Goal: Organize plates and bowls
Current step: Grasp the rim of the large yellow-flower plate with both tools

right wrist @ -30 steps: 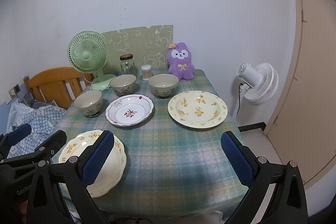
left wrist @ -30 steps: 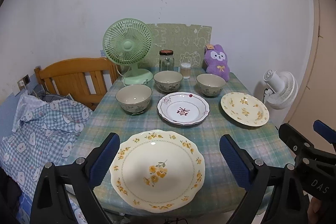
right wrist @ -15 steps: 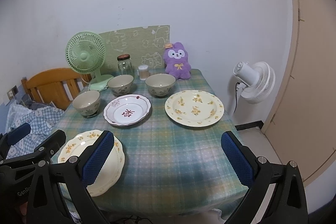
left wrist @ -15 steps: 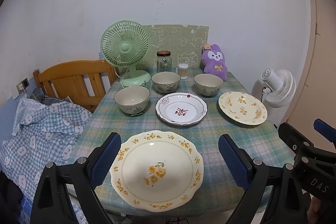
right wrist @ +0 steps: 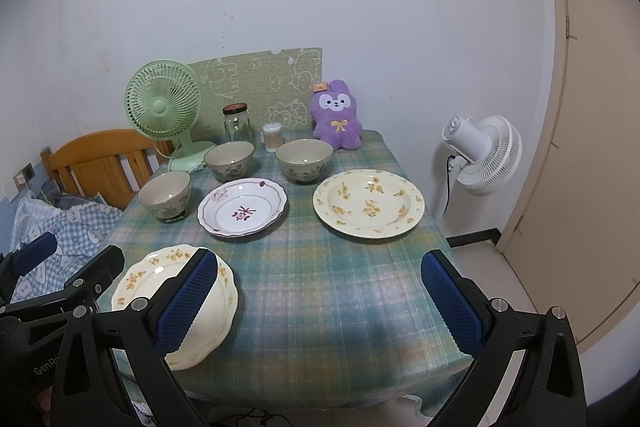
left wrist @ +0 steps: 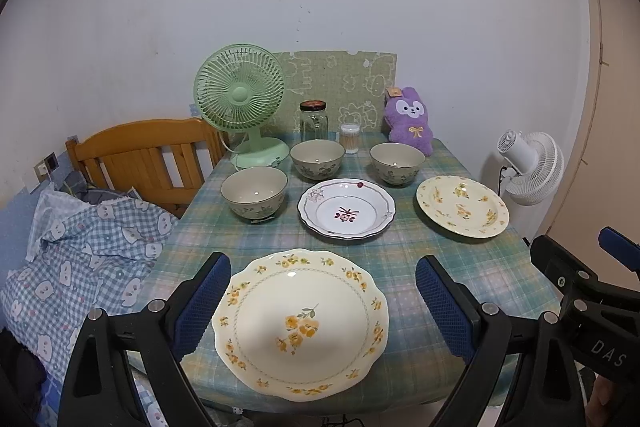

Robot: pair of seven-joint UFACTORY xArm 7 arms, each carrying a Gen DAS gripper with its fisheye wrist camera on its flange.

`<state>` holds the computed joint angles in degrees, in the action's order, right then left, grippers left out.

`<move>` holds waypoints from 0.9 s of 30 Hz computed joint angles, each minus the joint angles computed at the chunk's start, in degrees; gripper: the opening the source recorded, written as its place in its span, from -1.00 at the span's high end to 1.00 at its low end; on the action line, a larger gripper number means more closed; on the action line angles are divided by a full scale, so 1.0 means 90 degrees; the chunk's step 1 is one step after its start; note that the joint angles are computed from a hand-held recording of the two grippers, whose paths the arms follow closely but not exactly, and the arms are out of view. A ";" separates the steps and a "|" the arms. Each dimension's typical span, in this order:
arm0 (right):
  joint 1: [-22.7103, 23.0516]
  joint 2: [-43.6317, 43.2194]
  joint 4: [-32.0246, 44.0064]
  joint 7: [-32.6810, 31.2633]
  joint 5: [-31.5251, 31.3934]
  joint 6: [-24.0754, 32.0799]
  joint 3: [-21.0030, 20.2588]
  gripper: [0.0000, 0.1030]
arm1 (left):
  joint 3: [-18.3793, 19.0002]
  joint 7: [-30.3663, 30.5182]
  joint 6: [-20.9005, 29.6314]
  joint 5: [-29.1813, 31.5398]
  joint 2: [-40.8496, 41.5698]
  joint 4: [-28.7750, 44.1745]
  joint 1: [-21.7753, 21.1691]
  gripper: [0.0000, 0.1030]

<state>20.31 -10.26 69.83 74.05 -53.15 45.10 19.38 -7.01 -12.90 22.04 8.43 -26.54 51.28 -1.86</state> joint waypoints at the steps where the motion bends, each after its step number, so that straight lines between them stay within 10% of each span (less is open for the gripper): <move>1: 0.0005 -0.0007 -0.0008 -0.0002 0.0003 0.0002 0.0002 -0.99 | -0.0005 -0.0010 0.0000 0.0010 -0.0006 -0.0003 0.0009 -0.83; 27: 0.0123 0.0183 0.0196 -0.0101 0.0007 -0.0017 -0.0006 -0.98 | 0.0002 -0.0057 -0.0125 0.0122 -0.0067 -0.0110 0.0197 -0.81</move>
<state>21.42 -8.62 71.59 73.14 -53.08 44.95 19.33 -6.99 -13.41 20.91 9.53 -27.15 50.30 -0.09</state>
